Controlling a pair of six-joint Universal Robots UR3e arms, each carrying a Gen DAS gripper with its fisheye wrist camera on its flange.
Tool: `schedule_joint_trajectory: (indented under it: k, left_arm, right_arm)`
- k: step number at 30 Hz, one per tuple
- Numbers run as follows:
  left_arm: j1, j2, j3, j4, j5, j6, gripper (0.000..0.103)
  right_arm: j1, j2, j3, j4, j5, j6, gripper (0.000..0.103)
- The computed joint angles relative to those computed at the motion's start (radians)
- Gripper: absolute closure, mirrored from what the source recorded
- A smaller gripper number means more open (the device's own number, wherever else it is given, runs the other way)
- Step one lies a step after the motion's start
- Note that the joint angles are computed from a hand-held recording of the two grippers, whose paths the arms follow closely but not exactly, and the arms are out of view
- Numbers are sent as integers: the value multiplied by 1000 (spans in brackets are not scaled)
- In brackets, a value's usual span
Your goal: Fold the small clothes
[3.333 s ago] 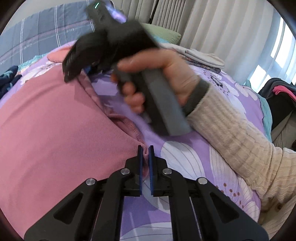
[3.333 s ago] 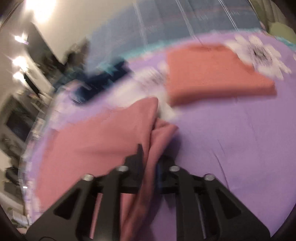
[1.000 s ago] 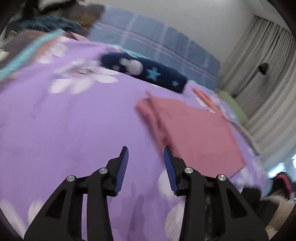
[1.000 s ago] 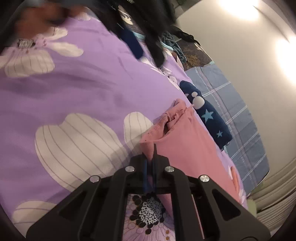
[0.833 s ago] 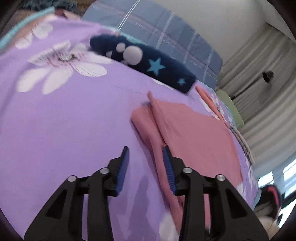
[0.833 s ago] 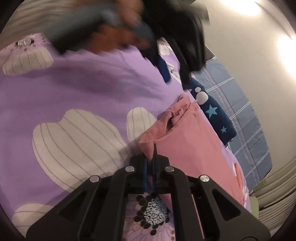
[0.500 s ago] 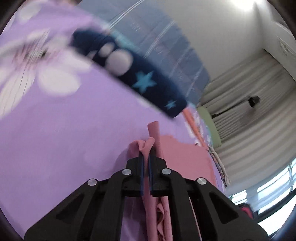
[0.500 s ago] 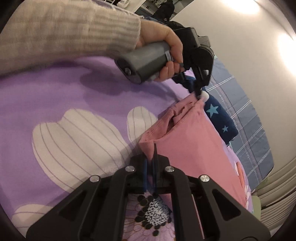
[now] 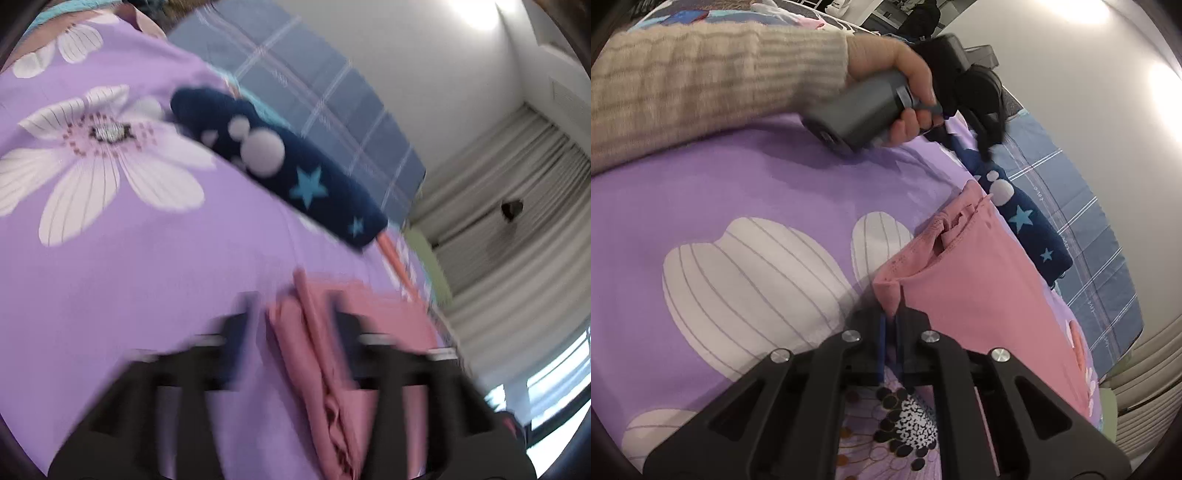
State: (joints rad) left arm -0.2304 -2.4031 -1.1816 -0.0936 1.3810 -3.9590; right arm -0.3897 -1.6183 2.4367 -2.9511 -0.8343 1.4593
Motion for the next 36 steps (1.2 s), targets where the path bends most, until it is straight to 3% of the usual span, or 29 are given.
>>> schedule_joint_trajectory:
  k: [3, 5, 6, 7, 8, 11, 16, 19, 22, 23, 25, 27, 29, 31, 33, 36]
  left_arm:
    - [0, -55, 98, -88, -96, 35, 41]
    - [-35, -112, 220, -182, -44, 76, 42]
    - [-46, -138, 278, -213, -28, 92, 49]
    - [-48, -180, 359, -246, -21, 83, 87]
    - [-44, -224, 443, -284, -13, 56, 95]
    - [-51, -258, 497, -281, 67, 31, 95]
    - [-48, -208, 375, -211, 103, 8, 94]
    - [-51, -156, 266, -155, 189, -50, 95]
    - [-20, -98, 129, -55, 123, -75, 93]
    - [-12, -69, 90, -62, 81, -56, 88]
    - [-6, -41, 61, -66, 23, -16, 57]
    - [1, -41, 75, -75, -57, 37, 47]
    - [-5, -74, 117, -78, -108, 58, 47]
    - [-32, -134, 227, -161, -83, 86, 47]
    - [-64, -164, 318, -242, -21, 131, 46]
    - [-66, -170, 319, -232, -19, 127, 46]
  right_arm:
    - [1, -3, -19, 41, -2, 0, 97]
    - [2, 2, -28, 50, -3, 0, 97]
    - [1, 1, -24, 44, -3, 0, 97]
    - [1, 3, -22, 36, -2, 0, 97]
    - [0, 3, -21, 35, 0, 0, 97]
    - [-7, -2, -34, 71, 9, -4, 97]
    - [-3, -9, -36, 86, 2, -2, 97]
    - [-5, -3, -36, 81, 5, -5, 97]
    - [-6, 0, -41, 85, 7, -4, 97]
    - [-6, 0, -41, 85, 7, -4, 97]
    - [-6, 2, -50, 96, 8, -5, 97]
    - [-5, 1, -58, 107, 7, 0, 96]
    - [-4, 1, -60, 91, 6, 15, 95]
    - [-7, 6, -44, 14, 7, 60, 80]
    - [-39, -18, -42, 9, 39, 109, 42]
    - [-48, -54, -115, 183, 8, 119, 39]
